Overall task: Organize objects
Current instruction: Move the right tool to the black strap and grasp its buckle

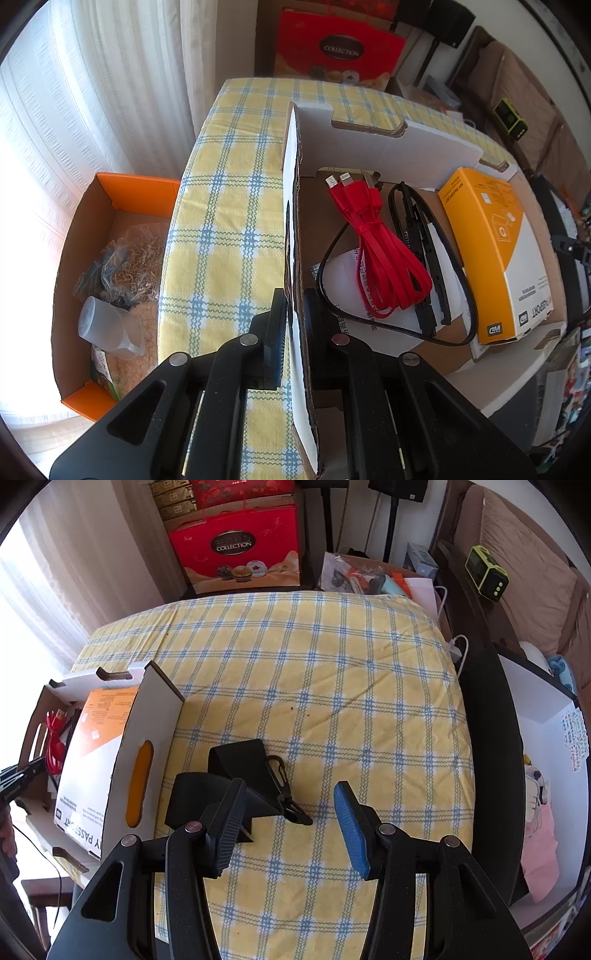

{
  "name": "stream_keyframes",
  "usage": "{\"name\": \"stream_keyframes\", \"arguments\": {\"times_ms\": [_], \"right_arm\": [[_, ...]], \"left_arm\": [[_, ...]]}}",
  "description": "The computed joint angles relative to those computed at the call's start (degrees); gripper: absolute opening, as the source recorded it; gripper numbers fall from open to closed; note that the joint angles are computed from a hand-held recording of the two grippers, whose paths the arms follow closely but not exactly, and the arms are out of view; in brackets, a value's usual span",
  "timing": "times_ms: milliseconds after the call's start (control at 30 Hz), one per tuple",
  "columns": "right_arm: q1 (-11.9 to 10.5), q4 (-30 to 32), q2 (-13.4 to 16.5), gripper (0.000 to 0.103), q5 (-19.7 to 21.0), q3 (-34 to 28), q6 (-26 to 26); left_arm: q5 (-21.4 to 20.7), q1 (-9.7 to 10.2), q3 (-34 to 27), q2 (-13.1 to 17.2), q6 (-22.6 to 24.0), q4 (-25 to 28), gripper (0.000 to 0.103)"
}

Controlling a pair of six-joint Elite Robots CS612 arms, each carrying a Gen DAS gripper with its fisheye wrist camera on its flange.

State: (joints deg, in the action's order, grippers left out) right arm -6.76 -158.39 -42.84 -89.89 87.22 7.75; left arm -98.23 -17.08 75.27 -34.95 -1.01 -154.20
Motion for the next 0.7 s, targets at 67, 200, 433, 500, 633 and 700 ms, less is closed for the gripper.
{"name": "stream_keyframes", "arguments": {"times_ms": [67,200,433,500,633,700], "right_arm": [[0.1,0.5,0.2,0.05,0.0,-0.2,-0.4],[0.1,1.7,1.0,0.05,0.1,-1.1,-0.5],[0.0,2.5,2.6,0.032,0.2,-2.3,-1.1],[0.3,1.9,2.8,0.014,-1.1,-2.2,-1.4],[-0.3,-0.5,2.5,0.007,1.3,-1.5,-0.3],[-0.8,-1.9,2.3,0.007,2.7,-1.0,1.0]], "left_arm": [[0.0,0.0,0.0,0.0,0.0,0.0,0.008],[-0.2,0.03,-0.1,0.1,-0.2,0.0,0.008],[-0.2,0.03,-0.2,0.1,-0.1,0.1,0.008],[-0.3,0.04,-0.2,0.1,-0.1,0.1,0.008],[-0.2,0.03,-0.2,0.1,-0.1,0.1,0.008],[-0.2,0.04,-0.2,0.1,-0.1,0.1,0.008]]}}
